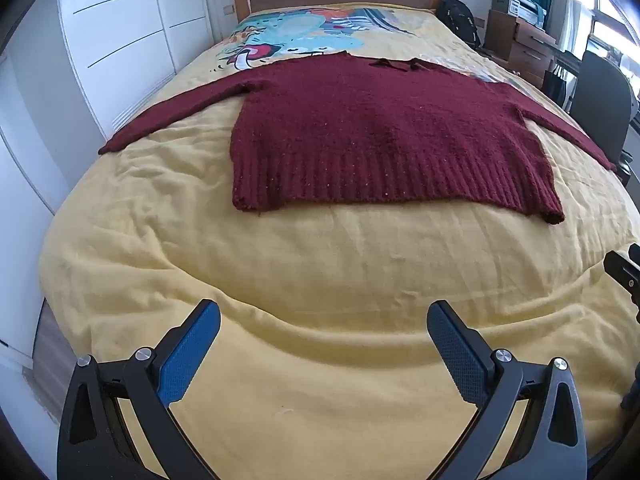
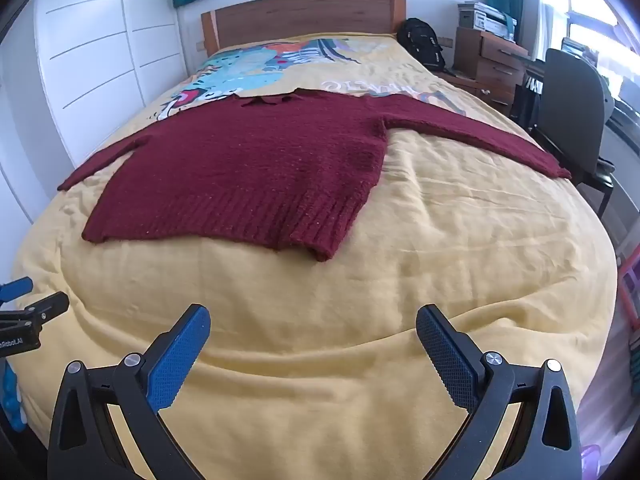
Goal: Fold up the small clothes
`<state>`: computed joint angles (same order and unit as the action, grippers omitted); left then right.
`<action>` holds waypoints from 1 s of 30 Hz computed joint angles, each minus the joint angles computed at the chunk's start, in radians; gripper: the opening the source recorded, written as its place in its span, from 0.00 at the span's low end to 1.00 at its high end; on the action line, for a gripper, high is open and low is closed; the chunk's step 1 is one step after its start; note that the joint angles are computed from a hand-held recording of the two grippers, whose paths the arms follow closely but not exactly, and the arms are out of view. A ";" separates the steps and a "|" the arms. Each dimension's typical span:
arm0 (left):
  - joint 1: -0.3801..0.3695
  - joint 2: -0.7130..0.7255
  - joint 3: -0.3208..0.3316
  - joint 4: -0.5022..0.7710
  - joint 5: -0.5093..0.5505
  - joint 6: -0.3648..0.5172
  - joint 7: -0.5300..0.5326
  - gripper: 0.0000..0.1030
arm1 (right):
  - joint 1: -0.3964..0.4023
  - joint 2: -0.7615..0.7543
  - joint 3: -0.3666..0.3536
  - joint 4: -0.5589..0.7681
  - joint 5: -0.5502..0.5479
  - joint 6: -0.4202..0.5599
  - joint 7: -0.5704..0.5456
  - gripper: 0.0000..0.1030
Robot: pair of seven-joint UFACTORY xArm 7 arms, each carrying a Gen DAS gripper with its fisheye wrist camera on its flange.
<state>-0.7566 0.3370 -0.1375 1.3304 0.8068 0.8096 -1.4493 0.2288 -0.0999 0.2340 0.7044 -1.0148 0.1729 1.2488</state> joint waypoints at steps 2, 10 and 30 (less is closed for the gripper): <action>0.001 0.002 0.000 0.001 0.001 -0.003 0.004 0.99 | -0.001 0.000 -0.001 -0.001 -0.002 -0.002 0.001 1.00; 0.003 -0.002 -0.001 -0.013 0.011 -0.002 -0.015 0.99 | -0.001 -0.007 -0.001 -0.007 0.012 -0.004 -0.013 1.00; -0.001 -0.004 0.004 -0.019 0.033 -0.017 -0.062 0.99 | -0.002 -0.008 0.004 -0.011 0.040 0.018 -0.041 1.00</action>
